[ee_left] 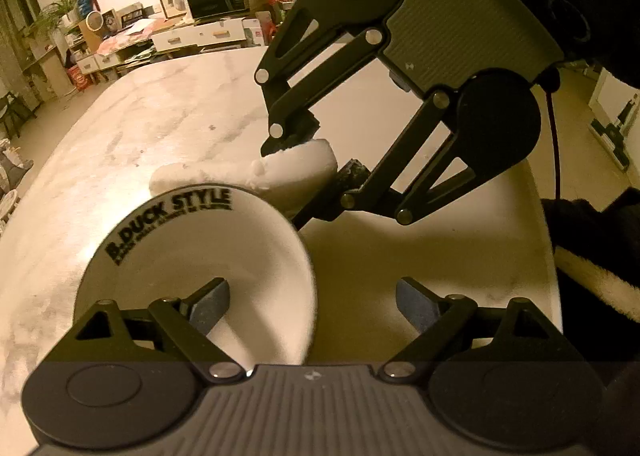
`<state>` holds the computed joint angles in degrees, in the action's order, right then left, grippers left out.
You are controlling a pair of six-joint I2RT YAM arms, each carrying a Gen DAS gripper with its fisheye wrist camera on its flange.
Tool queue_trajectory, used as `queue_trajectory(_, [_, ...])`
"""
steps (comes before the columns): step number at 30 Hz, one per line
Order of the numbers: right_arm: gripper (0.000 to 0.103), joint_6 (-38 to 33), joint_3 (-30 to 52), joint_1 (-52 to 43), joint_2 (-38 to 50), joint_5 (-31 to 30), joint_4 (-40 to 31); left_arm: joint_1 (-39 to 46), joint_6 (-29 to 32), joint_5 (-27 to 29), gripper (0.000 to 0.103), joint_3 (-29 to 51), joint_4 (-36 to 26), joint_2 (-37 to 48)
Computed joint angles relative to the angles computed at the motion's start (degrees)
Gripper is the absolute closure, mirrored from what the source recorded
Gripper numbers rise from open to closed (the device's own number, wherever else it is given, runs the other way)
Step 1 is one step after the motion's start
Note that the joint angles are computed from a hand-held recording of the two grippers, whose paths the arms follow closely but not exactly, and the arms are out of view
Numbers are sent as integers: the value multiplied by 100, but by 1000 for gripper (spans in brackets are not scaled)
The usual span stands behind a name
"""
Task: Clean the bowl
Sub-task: 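Turn the bowl with the left tool while the right tool wipes the printed inner wall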
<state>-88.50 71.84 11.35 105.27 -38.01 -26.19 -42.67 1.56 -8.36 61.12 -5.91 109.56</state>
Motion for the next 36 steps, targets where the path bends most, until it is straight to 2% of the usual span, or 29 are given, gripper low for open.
queue_trajectory(14, [79,238,835,217,756,-18,-120,187,183,-26,12,77,233,95])
queue_trajectory(18, [79,313,975,261,855,-38,-134,244,205,187,12,271,222,228])
queue_trajectory(27, [79,282,520,173,548,-64,84,20,154,-1,12,526,161,470])
queue_trajectory(36, [79,-143,-171,-17,-60,-54,-11,-169,149,-198,12,571,-10,506])
